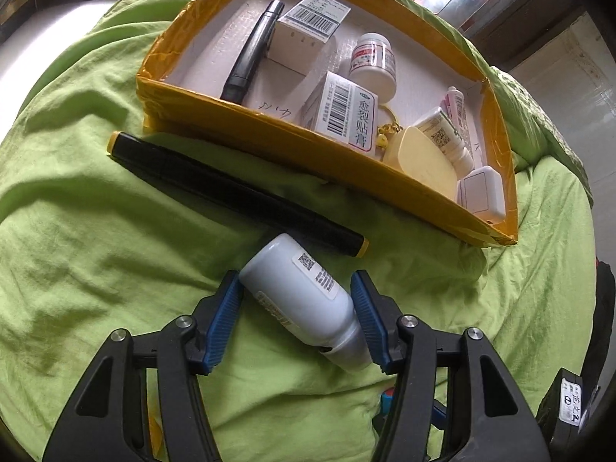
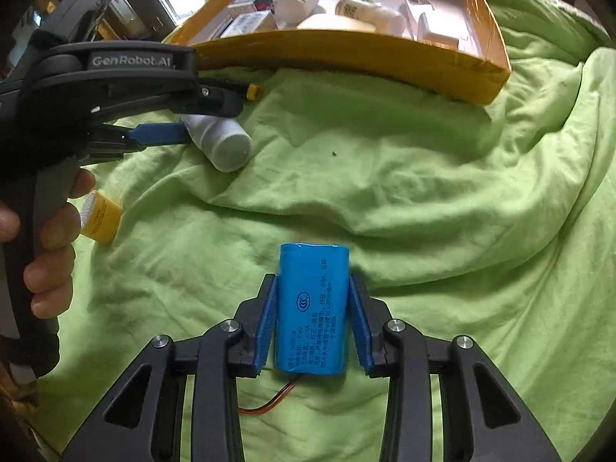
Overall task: Organize rigid objects
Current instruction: 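Lift the white bottle upright with the left gripper while the right gripper lifts the battery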
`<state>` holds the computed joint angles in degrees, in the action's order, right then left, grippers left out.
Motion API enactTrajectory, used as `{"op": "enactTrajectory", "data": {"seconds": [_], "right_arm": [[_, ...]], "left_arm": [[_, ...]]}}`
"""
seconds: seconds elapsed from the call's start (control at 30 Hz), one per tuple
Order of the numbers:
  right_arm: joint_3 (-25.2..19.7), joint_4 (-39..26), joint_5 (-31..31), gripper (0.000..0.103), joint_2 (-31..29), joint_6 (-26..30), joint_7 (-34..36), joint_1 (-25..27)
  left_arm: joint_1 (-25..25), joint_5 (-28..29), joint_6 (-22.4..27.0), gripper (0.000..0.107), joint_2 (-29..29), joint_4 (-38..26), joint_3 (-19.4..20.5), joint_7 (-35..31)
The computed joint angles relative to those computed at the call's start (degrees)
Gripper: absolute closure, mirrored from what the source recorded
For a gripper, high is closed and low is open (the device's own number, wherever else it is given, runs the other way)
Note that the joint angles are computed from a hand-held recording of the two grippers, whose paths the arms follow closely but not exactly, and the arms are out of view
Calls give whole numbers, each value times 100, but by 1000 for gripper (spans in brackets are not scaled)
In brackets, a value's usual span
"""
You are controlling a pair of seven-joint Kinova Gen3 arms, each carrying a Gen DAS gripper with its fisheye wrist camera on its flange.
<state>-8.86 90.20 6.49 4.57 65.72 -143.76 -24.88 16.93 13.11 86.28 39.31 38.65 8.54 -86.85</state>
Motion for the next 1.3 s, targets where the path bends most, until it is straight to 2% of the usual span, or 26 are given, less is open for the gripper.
{"op": "enactTrajectory", "data": {"seconds": [0.17,0.27,0.33,0.4,0.47,0.77,0.87,1.07,1.23,1.3], "right_arm": [[17,-9,-92,71,54,-4,77,41],[44,7,-144,71,58,-72,128,78],[80,119,-213,71,-44,-219,135,102],[140,380,-476,71,-258,-509,354,315],[142,472,-587,71,-340,-660,426,412],[140,419,-712,71,-285,-567,501,554],[130,352,-703,71,-251,-524,476,552],[138,564,-757,71,-437,-779,424,592],[19,665,-317,71,-725,-888,114,606],[24,700,-349,71,-778,-923,123,635]], "left_arm": [[2,-40,-615,54,-388,693,-1,-179],[-216,171,-734,56,-531,905,135,-495],[-456,442,-522,68,-491,812,302,-879],[-628,697,-126,69,-342,544,436,-1235],[-525,634,12,69,-308,422,351,-1423],[-35,354,-181,70,-249,479,109,-961],[76,193,-464,70,-381,725,77,-1000],[-156,349,-897,74,-662,1187,154,-1119],[-577,770,-823,75,-746,1131,249,-1153],[-699,912,-765,75,-781,1096,272,-1161]]}}
